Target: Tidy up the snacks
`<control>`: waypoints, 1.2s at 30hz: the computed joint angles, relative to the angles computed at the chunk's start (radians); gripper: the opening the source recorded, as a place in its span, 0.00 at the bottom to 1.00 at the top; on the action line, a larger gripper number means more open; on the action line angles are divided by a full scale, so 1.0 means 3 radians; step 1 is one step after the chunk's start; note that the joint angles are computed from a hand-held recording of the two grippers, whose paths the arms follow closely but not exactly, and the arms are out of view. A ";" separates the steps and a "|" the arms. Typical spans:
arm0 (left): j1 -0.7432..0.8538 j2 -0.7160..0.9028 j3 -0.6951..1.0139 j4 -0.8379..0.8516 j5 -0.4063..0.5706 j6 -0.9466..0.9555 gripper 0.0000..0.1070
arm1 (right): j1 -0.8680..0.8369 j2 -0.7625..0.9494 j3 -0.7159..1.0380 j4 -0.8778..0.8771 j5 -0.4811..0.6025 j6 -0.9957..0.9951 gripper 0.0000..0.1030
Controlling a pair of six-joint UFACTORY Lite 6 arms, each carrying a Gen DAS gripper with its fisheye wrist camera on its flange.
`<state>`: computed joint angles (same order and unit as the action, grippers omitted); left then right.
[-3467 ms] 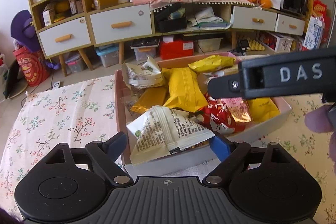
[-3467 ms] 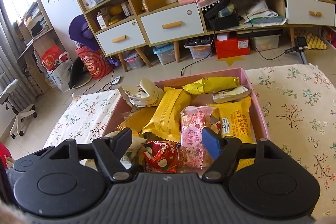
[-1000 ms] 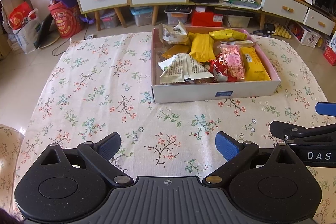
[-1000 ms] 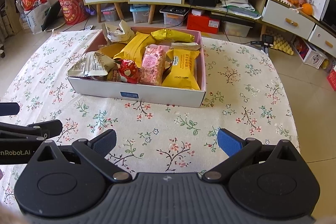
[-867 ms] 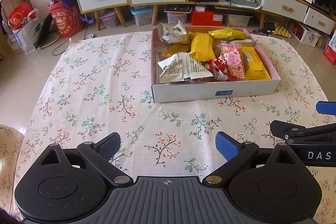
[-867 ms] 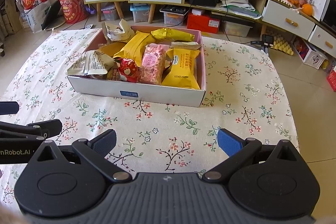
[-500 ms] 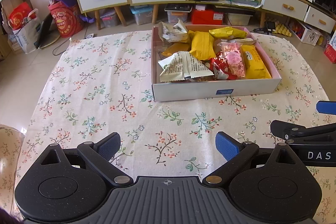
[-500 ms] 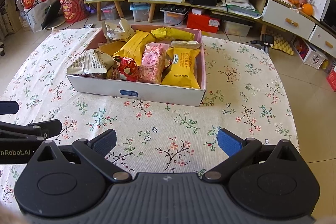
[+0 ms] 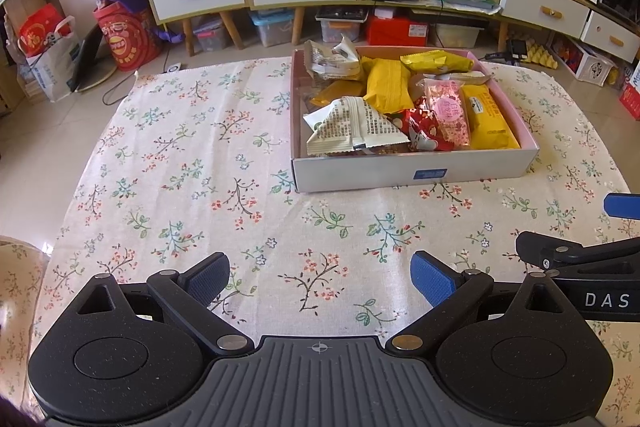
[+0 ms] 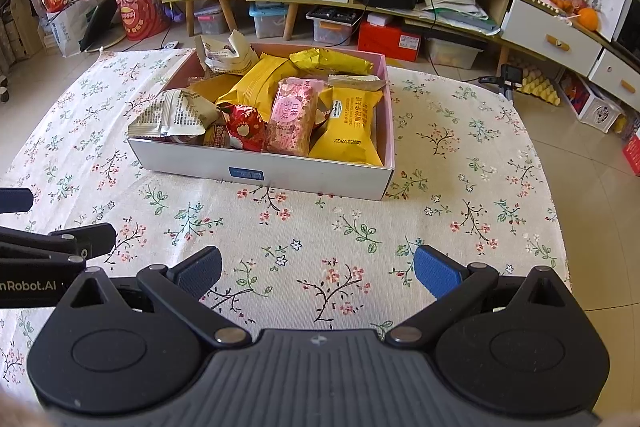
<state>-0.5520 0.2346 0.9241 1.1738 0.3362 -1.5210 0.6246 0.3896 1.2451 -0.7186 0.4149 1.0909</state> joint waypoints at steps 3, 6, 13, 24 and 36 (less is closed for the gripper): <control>-0.0002 0.0000 -0.0001 0.0005 0.0006 -0.0007 0.92 | -0.0002 0.0002 0.0004 0.0008 0.0001 -0.0013 1.00; 0.0000 -0.0001 -0.0001 -0.0002 0.0003 0.0006 0.92 | -0.0008 0.0003 0.0010 0.0031 0.0008 -0.0043 1.00; -0.0010 0.0002 0.0000 -0.0029 0.0001 0.0014 0.92 | -0.0010 0.0004 0.0011 0.0040 0.0013 -0.0054 1.00; -0.0011 0.0003 -0.0004 -0.0031 -0.0003 0.0017 0.92 | -0.0011 0.0007 0.0003 0.0044 0.0018 -0.0070 1.00; 0.0001 0.0042 -0.0041 0.0109 -0.0052 -0.0047 0.92 | 0.0042 0.0058 -0.0011 -0.0056 0.0057 0.0016 1.00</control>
